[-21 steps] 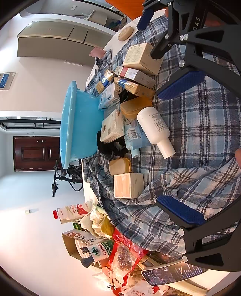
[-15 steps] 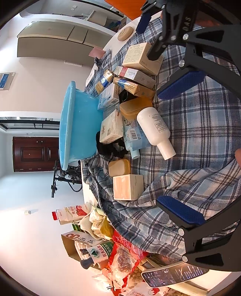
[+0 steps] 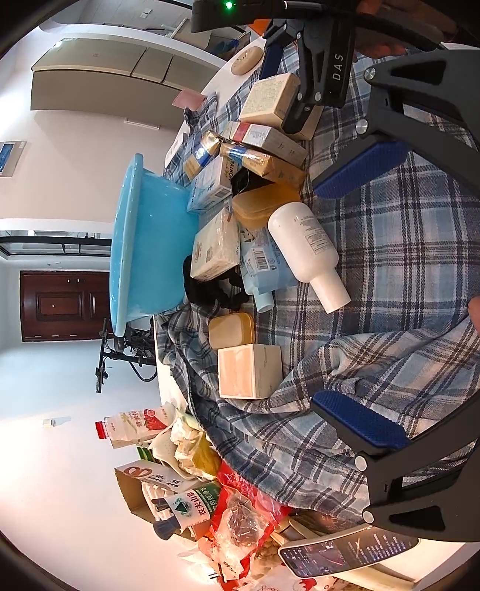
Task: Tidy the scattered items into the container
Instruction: 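Grasp the white lotion bottle with the left tool while the right tool grasps the cream soap box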
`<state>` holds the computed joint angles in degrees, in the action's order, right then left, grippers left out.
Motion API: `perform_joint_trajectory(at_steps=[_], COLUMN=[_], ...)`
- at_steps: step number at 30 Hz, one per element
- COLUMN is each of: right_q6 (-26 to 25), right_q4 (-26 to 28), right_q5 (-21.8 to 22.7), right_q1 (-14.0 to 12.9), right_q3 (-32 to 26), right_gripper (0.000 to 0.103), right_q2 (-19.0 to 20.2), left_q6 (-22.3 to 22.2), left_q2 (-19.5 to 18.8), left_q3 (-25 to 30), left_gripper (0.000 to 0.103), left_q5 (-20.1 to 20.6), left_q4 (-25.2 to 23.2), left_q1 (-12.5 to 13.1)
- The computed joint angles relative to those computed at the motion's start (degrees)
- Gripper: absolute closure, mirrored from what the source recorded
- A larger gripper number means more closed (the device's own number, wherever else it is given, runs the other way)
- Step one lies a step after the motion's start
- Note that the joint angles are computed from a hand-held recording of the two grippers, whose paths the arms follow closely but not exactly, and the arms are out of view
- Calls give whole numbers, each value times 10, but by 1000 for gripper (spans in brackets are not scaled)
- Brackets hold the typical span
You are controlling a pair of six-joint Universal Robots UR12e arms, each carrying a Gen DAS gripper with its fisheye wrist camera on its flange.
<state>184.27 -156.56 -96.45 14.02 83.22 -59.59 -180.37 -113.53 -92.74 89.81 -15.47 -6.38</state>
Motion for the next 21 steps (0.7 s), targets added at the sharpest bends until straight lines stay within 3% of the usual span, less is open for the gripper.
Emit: perform_joint_trajectory(at_steps=[5,7,8,17,21], right_q6=[7,11,13,38,37], right_q4=[-14,-14,-12,-44,-62], right_q5=[23,36,46,68,56], right_q1=[-6,-10,-13,-22,-20], right_q3=[3,4,5,27,37], right_gripper=[0,8,21,22,22], right_q2=[1,1,0,-12,-20], left_q6=[6,7,7,9,7], left_q2=[-2,-2,-2,-2,-3], left_q3=[2,2,2,0,2], left_gripper=[0,0,0,0,0], left_q5=[1,1,1,7,6], left_q4=[-3,-4,-4,-5,-6], left_q1=[-2,-2,-2,-3,-3])
